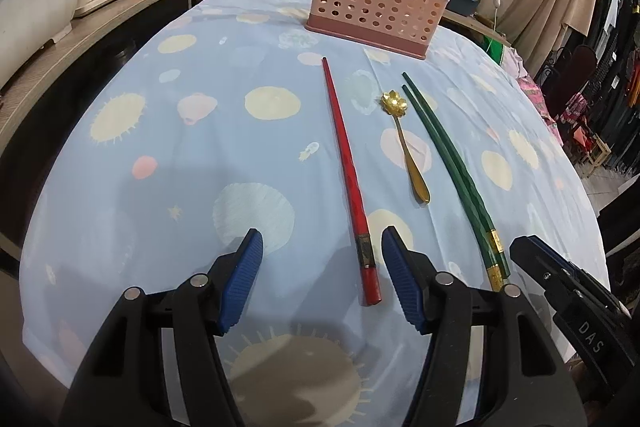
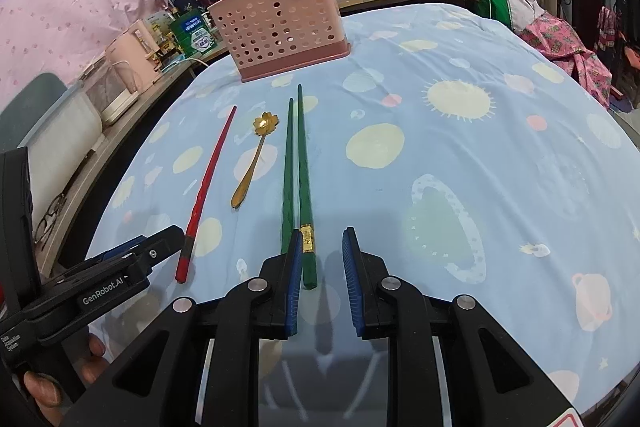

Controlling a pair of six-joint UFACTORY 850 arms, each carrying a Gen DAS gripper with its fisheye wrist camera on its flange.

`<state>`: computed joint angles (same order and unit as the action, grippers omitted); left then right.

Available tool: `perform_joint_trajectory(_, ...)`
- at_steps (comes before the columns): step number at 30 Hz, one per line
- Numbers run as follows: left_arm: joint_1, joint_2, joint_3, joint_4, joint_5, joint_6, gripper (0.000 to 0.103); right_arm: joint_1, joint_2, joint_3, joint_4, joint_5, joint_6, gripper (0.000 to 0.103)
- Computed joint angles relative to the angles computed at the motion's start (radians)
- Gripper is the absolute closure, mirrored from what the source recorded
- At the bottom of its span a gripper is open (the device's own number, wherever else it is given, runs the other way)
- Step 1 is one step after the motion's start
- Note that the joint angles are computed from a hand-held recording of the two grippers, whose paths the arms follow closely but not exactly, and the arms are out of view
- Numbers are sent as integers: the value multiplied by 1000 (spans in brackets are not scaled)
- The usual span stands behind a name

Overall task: Organize utensils
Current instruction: 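Bring both open tools back down over the red and green chopsticks, then grasp the red chopstick with the left tool while the right tool grasps a green chopstick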

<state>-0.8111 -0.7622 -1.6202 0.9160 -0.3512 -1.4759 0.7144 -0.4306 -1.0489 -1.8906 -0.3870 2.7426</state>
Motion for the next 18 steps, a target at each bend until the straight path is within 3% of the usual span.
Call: perform_joint_trajectory(18, -27, -23, -16, 91, -66, -37, 44, 3, -35, -25, 40, 10, -51, 82)
